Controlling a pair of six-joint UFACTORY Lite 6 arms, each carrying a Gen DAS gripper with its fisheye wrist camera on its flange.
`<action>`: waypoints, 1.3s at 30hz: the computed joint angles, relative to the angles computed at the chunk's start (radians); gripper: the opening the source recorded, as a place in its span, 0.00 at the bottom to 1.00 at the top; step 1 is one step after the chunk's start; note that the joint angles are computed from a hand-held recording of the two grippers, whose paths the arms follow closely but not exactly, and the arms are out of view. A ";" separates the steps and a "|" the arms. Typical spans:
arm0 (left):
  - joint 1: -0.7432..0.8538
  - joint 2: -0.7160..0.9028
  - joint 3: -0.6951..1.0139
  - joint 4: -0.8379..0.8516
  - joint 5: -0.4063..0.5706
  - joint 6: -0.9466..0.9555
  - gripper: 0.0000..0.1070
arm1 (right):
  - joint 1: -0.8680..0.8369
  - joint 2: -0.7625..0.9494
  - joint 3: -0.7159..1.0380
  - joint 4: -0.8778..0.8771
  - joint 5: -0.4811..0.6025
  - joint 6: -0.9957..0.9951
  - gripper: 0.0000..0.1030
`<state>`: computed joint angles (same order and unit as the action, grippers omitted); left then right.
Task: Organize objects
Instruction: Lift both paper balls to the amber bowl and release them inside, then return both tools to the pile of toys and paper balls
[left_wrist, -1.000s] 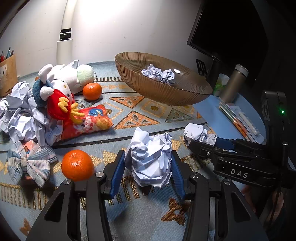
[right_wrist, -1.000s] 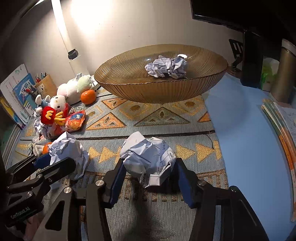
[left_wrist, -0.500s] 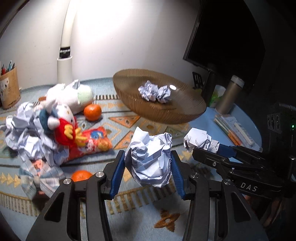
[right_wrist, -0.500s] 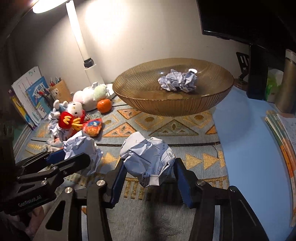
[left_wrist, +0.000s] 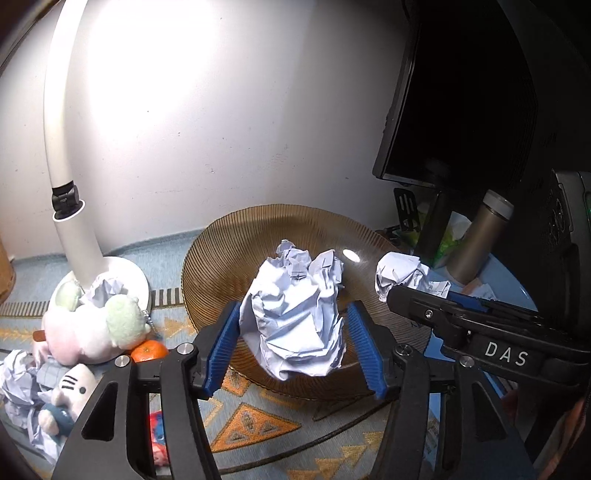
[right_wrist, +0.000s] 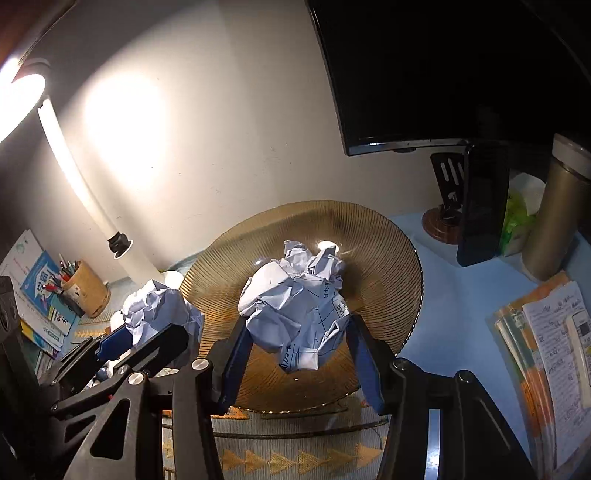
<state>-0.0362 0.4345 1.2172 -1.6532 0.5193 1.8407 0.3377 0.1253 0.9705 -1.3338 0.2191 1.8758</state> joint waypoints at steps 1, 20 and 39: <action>0.007 0.028 0.028 0.034 0.016 -0.042 0.71 | -0.020 0.017 0.011 0.023 -0.014 -0.027 0.52; 0.867 -0.386 -0.459 0.273 0.506 0.159 0.82 | 0.483 -0.218 -0.180 -0.044 0.232 0.235 0.65; 1.001 -0.002 -0.320 0.220 0.392 0.353 0.86 | 0.583 0.238 -0.057 -0.468 0.283 0.751 0.70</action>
